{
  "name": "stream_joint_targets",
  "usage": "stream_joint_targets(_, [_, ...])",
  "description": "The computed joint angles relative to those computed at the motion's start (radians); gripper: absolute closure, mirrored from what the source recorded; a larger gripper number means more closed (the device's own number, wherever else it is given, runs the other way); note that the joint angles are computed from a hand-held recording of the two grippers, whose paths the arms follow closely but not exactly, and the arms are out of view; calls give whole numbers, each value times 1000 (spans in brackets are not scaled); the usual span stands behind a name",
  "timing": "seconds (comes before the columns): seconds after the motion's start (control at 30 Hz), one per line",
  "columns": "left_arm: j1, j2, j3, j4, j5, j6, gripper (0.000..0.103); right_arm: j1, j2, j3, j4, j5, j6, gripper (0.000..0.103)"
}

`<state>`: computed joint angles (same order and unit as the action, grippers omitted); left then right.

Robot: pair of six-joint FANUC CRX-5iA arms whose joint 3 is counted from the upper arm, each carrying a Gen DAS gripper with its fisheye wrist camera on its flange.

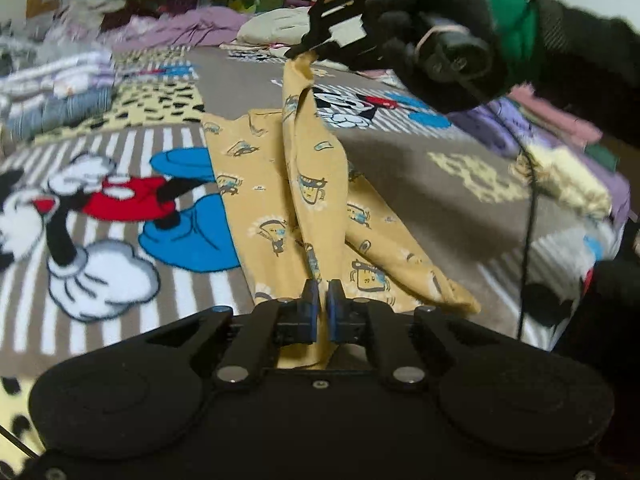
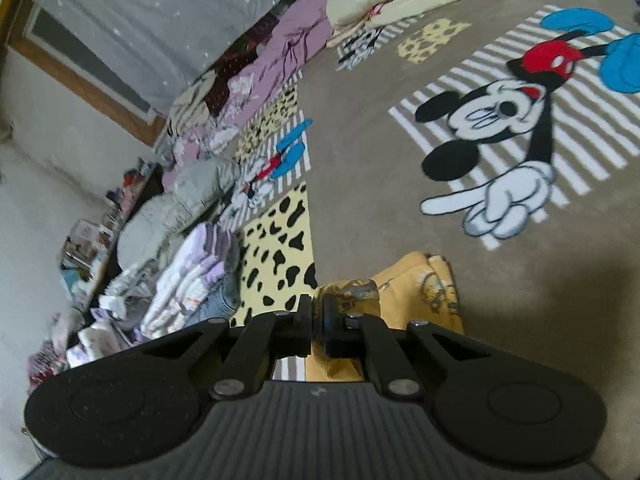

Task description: Fold clothes

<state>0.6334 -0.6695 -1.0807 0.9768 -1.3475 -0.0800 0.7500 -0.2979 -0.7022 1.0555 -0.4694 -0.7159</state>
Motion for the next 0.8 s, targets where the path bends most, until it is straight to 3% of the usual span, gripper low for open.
stream_joint_targets(0.1, [9,36,11,1,-5,28,99,-10,64,51,-64,11,74,96])
stream_joint_targets(0.3, [26,104,30,5,2,124,99,-9,193,186,-252,-54,251,94])
stream_joint_targets(0.37, [35,122,35,7,-1,155,99,-23,224,211,-268,-61,260,85])
stream_joint_targets(0.43, [43,127,35,10,-5,159,99,-57,225,190,-225,6,204,55])
stream_joint_targets(0.53, [46,125,35,10,-4,162,99,-97,193,130,-53,72,118,51])
stream_joint_targets(0.6, [45,125,34,12,-2,165,99,-93,174,118,-68,71,187,50])
stream_joint_targets(0.67, [51,126,33,15,-6,167,99,-70,166,134,-193,60,364,50])
stream_joint_targets(0.73, [49,130,34,18,-5,172,99,-37,171,161,-296,3,530,51])
stream_joint_targets(0.8, [52,135,35,20,-11,176,99,-17,175,165,-325,-37,601,51])
